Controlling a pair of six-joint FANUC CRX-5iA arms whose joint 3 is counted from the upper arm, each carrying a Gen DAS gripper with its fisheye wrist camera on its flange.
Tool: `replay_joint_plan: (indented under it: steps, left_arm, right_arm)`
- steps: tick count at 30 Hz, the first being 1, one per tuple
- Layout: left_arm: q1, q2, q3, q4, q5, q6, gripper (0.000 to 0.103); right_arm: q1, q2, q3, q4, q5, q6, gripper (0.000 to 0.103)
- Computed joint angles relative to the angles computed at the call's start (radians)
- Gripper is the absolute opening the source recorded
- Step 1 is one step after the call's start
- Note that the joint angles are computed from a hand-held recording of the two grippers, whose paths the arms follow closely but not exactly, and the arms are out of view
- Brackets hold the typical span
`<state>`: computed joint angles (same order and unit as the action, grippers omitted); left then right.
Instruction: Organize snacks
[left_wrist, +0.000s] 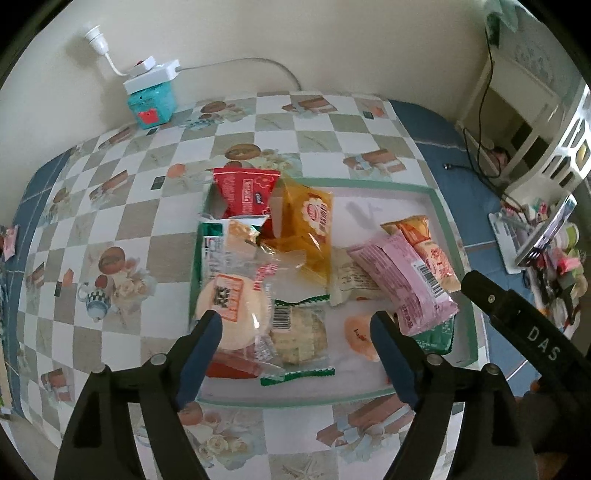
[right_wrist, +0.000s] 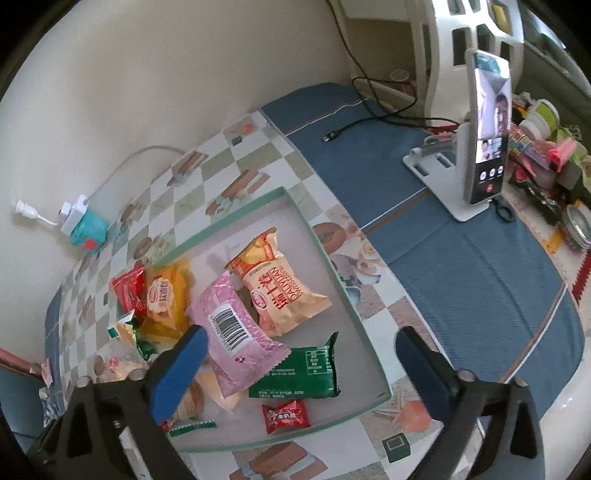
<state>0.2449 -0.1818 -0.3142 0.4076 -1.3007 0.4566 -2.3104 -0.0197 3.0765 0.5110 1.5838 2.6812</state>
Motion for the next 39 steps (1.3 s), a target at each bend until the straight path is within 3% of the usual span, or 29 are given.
replay_joint_plan:
  steps: [8,18,28,39]
  left_arm:
    - [0.075,0.075,0.067,0.070,-0.054,0.032,0.095]
    - [0.138,0.130,0.117,0.012,0.117,0.115,0.095]
    - [0.222,0.075,0.047,0.050,0.183,-0.043,0.095]
    - [0.310,0.027,-0.029,0.044,0.206,-0.184,0.095]
  right_arm:
    - [0.015,-0.044,-0.048,0.006,0.027,0.017,0.103]
    - [0.034,-0.181,-0.214,0.015,0.081,0.147,0.103]
    - [0.098,-0.349,-0.435,0.061,0.206,0.295,0.103]
    - [0.157,-0.426,-0.546,0.099,0.289,0.327,0.103]
